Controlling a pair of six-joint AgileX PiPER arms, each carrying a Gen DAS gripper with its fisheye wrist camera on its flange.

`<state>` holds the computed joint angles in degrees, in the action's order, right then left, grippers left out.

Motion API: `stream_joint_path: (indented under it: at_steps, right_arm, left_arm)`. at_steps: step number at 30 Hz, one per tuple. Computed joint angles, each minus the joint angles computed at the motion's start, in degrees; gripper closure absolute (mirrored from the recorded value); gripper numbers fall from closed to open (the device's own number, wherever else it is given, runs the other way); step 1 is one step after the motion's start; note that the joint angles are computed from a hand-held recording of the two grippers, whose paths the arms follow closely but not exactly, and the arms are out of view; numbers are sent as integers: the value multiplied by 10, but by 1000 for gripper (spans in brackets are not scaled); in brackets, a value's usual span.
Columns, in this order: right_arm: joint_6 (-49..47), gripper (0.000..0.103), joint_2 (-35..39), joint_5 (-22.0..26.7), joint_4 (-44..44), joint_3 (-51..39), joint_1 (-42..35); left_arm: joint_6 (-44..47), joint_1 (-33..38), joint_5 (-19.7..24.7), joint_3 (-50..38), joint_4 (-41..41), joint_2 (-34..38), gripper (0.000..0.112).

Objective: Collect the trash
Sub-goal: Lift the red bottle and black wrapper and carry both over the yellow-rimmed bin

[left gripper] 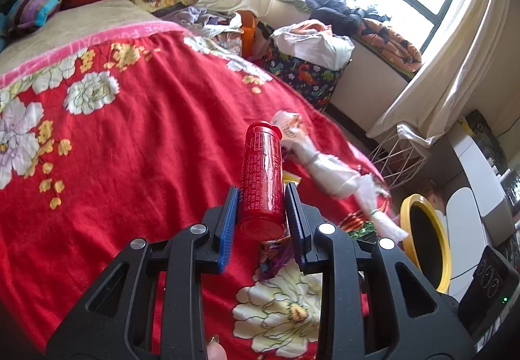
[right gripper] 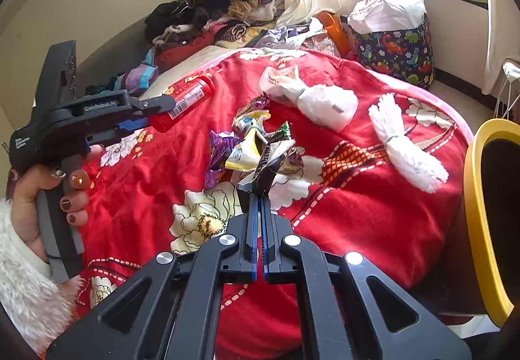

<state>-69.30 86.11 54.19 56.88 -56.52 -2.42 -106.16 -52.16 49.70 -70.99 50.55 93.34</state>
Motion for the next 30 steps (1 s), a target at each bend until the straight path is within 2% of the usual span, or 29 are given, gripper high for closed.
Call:
stream_joint_path:
  at_steps: [30]
  right_arm:
    - [-34,101,-14,2,45,-26,-78]
  left_arm:
    - [127,-35,-16,-184,-34,127,90]
